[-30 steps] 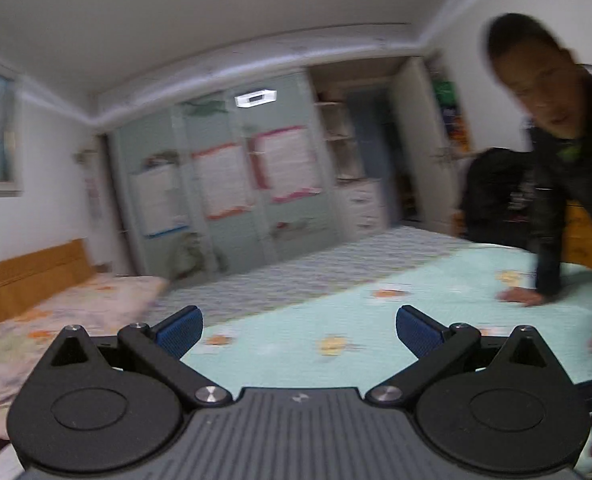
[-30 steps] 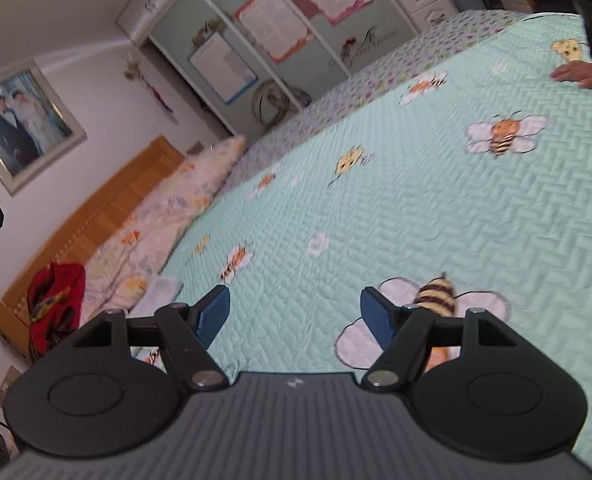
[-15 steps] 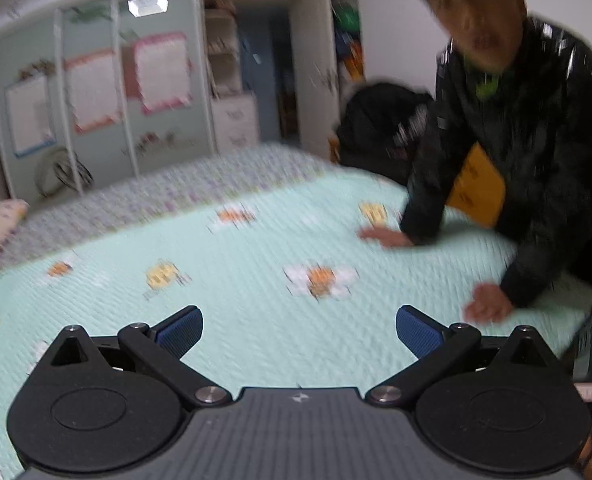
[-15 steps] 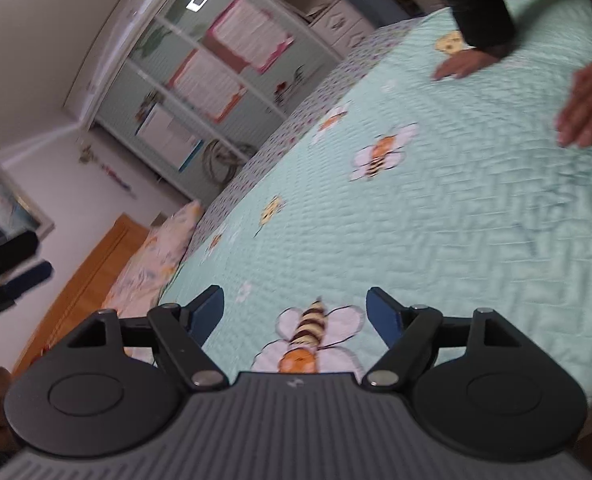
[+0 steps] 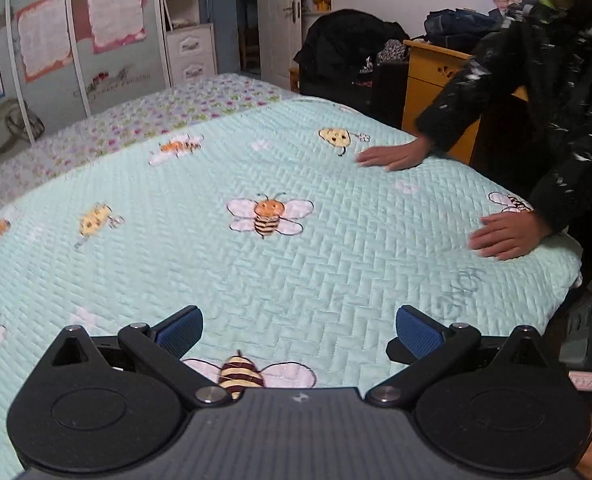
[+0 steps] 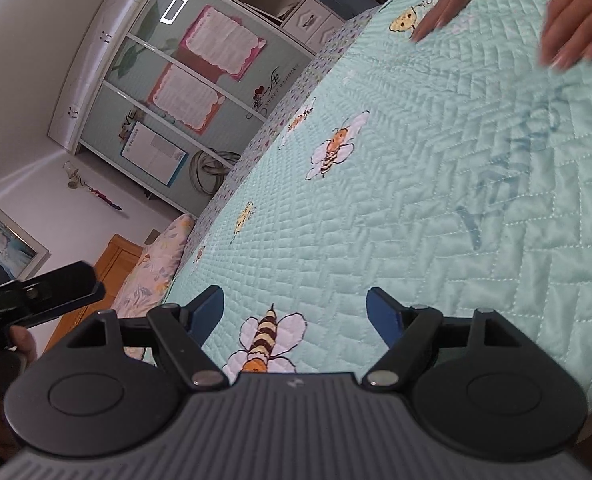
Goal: Fold clothes
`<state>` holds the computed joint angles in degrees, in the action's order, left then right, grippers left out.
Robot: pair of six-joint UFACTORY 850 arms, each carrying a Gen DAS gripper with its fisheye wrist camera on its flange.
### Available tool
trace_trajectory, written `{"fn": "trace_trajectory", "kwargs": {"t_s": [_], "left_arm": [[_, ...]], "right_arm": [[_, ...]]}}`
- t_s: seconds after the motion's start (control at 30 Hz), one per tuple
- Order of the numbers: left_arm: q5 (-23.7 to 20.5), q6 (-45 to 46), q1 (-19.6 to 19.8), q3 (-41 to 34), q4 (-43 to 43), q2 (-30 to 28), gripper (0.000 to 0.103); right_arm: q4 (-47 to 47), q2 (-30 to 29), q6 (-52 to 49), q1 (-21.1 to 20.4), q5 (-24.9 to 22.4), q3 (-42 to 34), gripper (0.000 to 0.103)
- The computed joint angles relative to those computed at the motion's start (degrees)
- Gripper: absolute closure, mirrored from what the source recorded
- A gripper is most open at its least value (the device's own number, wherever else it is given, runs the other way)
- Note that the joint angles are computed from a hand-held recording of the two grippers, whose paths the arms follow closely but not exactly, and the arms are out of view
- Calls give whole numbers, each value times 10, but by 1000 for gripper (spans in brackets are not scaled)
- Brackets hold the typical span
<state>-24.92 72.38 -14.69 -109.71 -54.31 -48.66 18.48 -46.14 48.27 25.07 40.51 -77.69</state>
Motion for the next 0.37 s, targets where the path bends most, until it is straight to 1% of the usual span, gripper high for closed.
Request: {"fn": "trace_trajectory", "kwargs": {"t_s": [0.1, 0.2, 0.27, 0.3, 0.37], "left_arm": [[-4, -9, -4, -18, 5, -16, 1], [1, 22, -12, -18, -1, -20, 2], [6, 23, -19, -21, 8, -26, 2], [9, 0, -23, -28, 36, -31, 1], [29, -91, -33, -45, 129, -43, 2]], "right_arm": [[2, -4, 11, -2, 9, 5, 24], [-3, -7, 20, -3, 19, 10, 24], [-8, -8, 23, -4, 26, 13, 24], [-9, -8, 23, -5, 28, 14, 24], [-12, -7, 24, -5, 33, 17, 24]]}}
